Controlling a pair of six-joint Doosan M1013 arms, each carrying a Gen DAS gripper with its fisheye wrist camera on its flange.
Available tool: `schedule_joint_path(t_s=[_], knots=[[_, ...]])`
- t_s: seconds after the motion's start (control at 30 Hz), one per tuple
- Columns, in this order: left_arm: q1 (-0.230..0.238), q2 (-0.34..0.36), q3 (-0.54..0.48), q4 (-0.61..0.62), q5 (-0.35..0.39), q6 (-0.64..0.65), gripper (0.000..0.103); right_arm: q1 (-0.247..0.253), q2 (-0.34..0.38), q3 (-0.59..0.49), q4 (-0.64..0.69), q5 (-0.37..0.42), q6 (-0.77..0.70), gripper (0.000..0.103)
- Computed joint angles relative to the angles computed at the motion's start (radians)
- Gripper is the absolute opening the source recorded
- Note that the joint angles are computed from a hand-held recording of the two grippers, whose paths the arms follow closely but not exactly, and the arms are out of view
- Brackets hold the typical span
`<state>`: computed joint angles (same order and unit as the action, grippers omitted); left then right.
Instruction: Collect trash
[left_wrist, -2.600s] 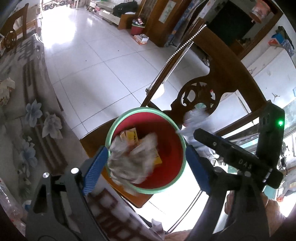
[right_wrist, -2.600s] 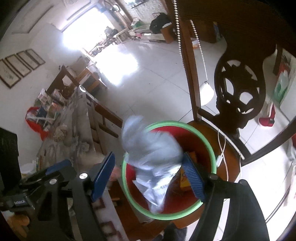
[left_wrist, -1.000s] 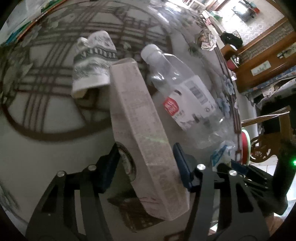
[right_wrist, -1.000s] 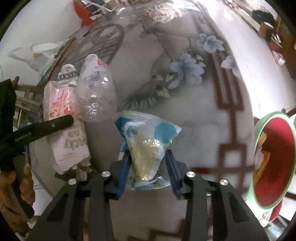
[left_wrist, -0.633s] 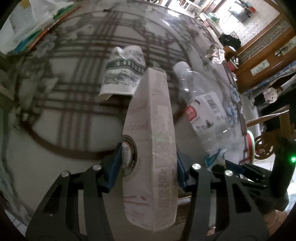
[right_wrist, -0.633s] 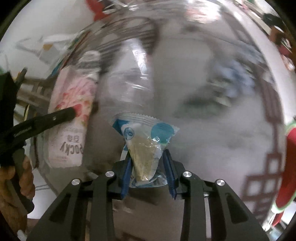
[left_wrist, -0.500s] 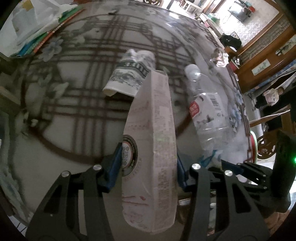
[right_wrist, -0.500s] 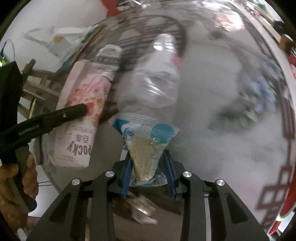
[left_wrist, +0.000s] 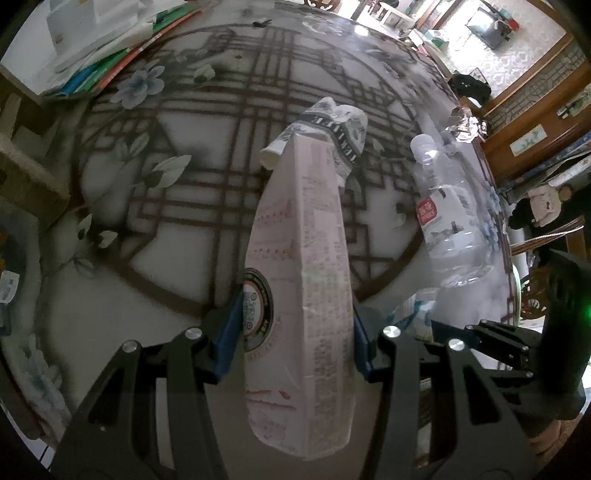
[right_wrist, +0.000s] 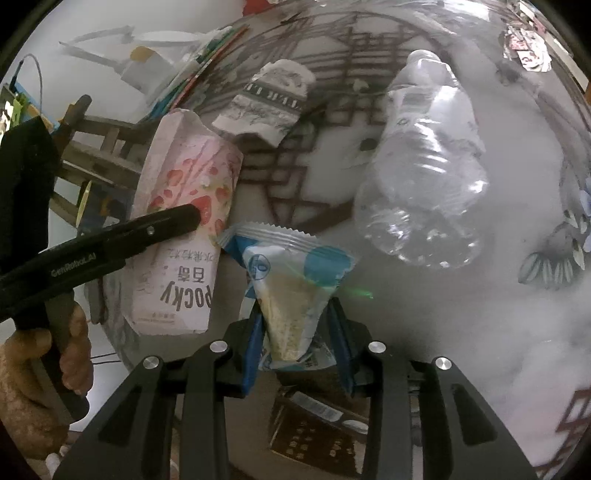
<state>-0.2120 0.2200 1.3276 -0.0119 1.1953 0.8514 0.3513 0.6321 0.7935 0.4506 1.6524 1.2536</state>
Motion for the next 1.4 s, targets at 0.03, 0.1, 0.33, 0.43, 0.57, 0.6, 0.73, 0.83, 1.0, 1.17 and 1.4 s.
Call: schedule_joint_path(t_s=[0.03, 0.1, 0.33, 0.43, 0.57, 0.6, 0.73, 0.83, 1.0, 1.17, 1.4], knots=[[0.001, -0.002, 0.002, 0.000, 0.000, 0.000, 0.049, 0.001, -0.001, 0.003, 0.001, 0.000, -0.001, 0.034], [0.001, -0.005, 0.006, 0.002, -0.002, -0.001, 0.049, 0.000, -0.005, 0.007, 0.001, -0.001, -0.004, 0.039], [0.000, -0.011, 0.012, 0.006, 0.000, -0.010, 0.051, -0.002, -0.017, 0.015, -0.001, -0.027, 0.018, 0.062], [0.000, -0.012, 0.009, 0.002, -0.007, -0.013, 0.052, -0.004, -0.026, 0.021, -0.011, -0.038, 0.018, 0.066], [-0.011, -0.015, 0.001, 0.026, -0.017, -0.005, 0.057, -0.014, -0.038, 0.030, 0.002, -0.058, 0.021, 0.068], [-0.013, -0.014, -0.001, 0.029, -0.017, -0.001, 0.058, -0.016, -0.039, 0.030, 0.003, -0.060, 0.022, 0.068], [-0.019, -0.010, -0.002, 0.028, -0.013, 0.004, 0.063, -0.017, -0.042, 0.033, -0.003, -0.061, 0.027, 0.068], [-0.016, -0.007, 0.003, 0.013, -0.013, 0.000, 0.065, -0.015, -0.042, 0.035, -0.010, -0.056, 0.027, 0.068], [-0.010, 0.012, -0.002, 0.008, 0.005, 0.005, 0.065, -0.011, -0.041, 0.034, -0.018, -0.050, 0.017, 0.068], [0.006, 0.000, 0.025, -0.032, -0.021, -0.011, 0.055, -0.006, -0.039, 0.029, -0.023, -0.051, 0.010, 0.073], [0.009, -0.023, 0.042, 0.007, -0.039, -0.024, 0.054, 0.005, -0.023, 0.006, -0.026, -0.044, 0.015, 0.073]])
